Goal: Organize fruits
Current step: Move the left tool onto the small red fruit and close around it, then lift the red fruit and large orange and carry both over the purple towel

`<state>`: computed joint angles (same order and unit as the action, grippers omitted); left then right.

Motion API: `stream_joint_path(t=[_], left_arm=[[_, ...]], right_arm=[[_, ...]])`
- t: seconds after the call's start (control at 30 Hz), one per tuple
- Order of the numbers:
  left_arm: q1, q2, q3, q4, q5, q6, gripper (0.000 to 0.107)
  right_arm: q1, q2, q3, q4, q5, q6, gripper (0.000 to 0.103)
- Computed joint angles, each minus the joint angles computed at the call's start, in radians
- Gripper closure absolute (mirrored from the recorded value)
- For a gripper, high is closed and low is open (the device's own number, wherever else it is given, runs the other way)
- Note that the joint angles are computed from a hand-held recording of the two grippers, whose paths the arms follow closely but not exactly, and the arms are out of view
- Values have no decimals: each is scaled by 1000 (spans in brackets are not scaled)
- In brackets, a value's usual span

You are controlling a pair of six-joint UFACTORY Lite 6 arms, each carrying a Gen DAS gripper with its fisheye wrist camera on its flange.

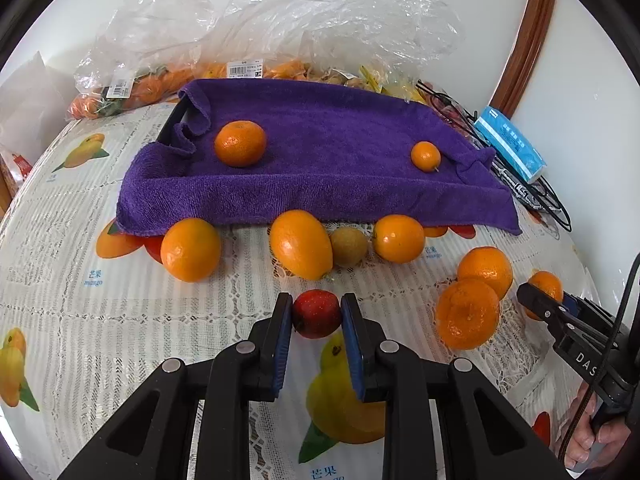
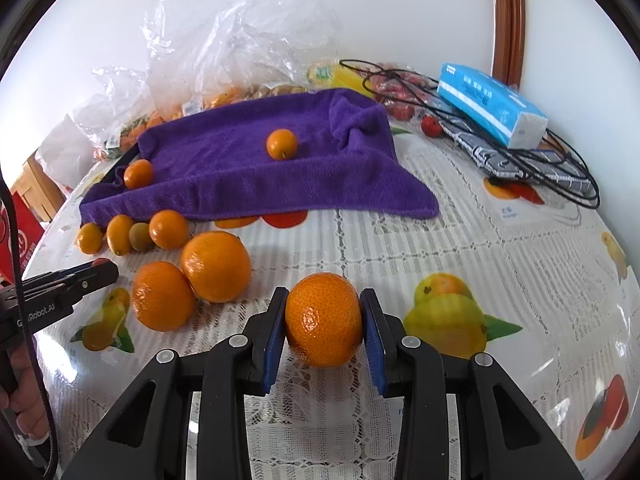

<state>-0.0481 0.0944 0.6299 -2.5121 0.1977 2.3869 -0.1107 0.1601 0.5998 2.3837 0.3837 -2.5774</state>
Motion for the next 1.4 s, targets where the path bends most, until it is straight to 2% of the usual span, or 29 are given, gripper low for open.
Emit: stream_joint_path(t=[0.3,0.67,0.83,1.4], left_arm=[[44,-68,-10,193,-1,-198,83],[100,-106,44,419,18,-404,83],[113,-82,113,529,15,-510,83],[162,133,462,887,-7,-848,83]], right_arm=[[22,-64,3,-29,-7,38,67],[90,-72,99,-79,-53,118,67],[123,-47,173,-135,-77,195,67],[238,177,555,-63,-160,226,67]])
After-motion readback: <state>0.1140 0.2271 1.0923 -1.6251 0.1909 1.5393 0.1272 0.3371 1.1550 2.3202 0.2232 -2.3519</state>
